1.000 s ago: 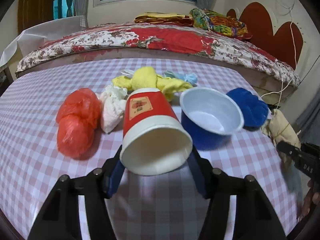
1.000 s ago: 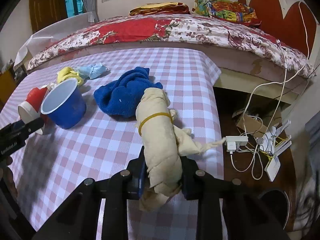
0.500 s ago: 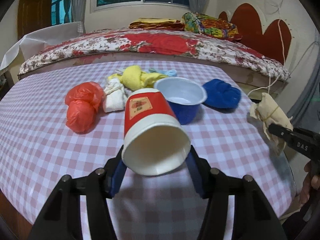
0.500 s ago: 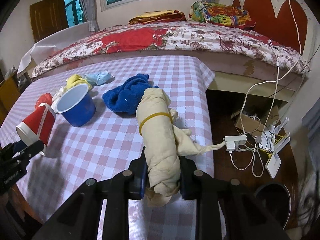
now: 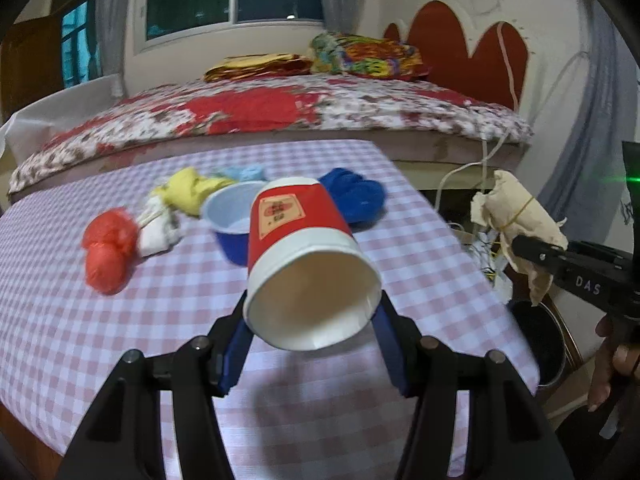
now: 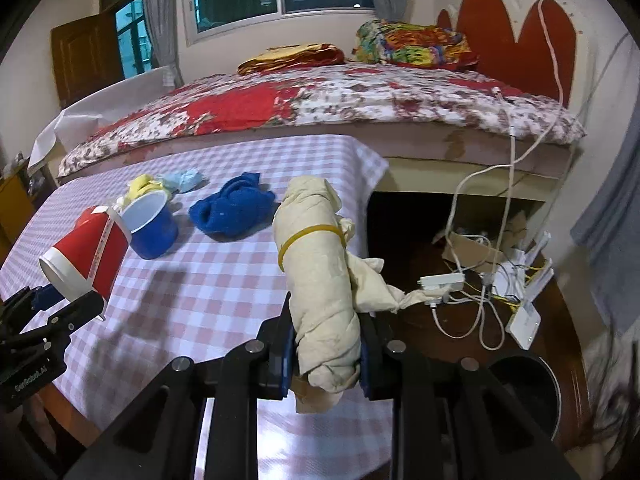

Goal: Collect trash
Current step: 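Carry the red cup and beige cloth over the black bin and open both tools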

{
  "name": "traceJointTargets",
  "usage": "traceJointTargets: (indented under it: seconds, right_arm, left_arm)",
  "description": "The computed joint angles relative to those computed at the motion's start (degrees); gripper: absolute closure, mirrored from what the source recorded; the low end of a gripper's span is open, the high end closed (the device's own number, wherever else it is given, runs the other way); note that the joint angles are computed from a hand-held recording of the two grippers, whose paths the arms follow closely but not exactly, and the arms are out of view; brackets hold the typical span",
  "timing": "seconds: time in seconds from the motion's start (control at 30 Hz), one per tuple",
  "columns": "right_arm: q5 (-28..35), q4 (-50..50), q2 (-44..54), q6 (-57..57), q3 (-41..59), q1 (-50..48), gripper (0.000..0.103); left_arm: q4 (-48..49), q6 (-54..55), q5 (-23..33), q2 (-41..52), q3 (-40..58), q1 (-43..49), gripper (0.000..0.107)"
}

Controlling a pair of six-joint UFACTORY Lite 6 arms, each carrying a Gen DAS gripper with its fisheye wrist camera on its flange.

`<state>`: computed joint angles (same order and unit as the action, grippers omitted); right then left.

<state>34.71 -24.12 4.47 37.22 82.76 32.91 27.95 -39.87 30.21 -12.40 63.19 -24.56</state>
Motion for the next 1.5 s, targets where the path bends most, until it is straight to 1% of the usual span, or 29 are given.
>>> traceJointTargets:
  seconds: [0.27,0.43,0.63,0.83,0.93,1.03,1.1,1.27,1.37,1.5]
  right_arm:
    - [-0.3,1.3,-10.4,-2.7,-10.0,-6.1,0.077]
    - [-1.2,5.2,-16.6,-7.8,-16.5,-12.6,0.077]
    - [-1.8,13.8,-23.8,-19.6,-24.1,-23.4,0.076]
    - [-1.4,24.5,-28.9,-34.7,-29.6,-36.3,0.077]
    - [-1.2,29.3,-30.1,-42.2,-31.9,-42.0,0.077]
    - [-0.7,36.0,-30.6,-52.1,-34.2,-48.8,0.077]
    - [-0.9,37.9,-30.4,-56.7,-35.6,-52.3,0.077]
    - [-0.1,47.5,-28.1,-74.4,-38.4,-63.7,0.076]
    - [-0.6,51.0,-25.7,-82.4,-39.6,-67.6,0.076]
    - [-2.3,53.7,-21.5,-88.6,-40.0,-70.0,0.077]
  left_arm:
    - [4.7,-5.5,1.5,6.2,6.6,-9.2,0.049]
    - [6.3,-7.2,2.0,12.0,12.0,-15.0,0.048]
    - [5.3,-6.7,2.4,20.0,19.7,-20.8,0.049]
    - [3.1,-4.0,3.5,28.3,28.7,-25.9,0.049]
    - [1.5,-2.2,4.0,32.2,32.9,-28.1,0.049]
    - [-0.3,0.0,4.4,35.9,36.7,-29.8,0.049]
    - [-2.1,1.8,4.5,38.5,39.1,-30.7,0.049]
    - [-7.8,8.2,4.7,46.0,46.2,-32.3,0.049]
    - [-11.0,12.5,5.8,51.7,52.3,-33.2,0.049]
    - [-16.1,18.3,8.3,59.2,61.4,-33.7,0.049]
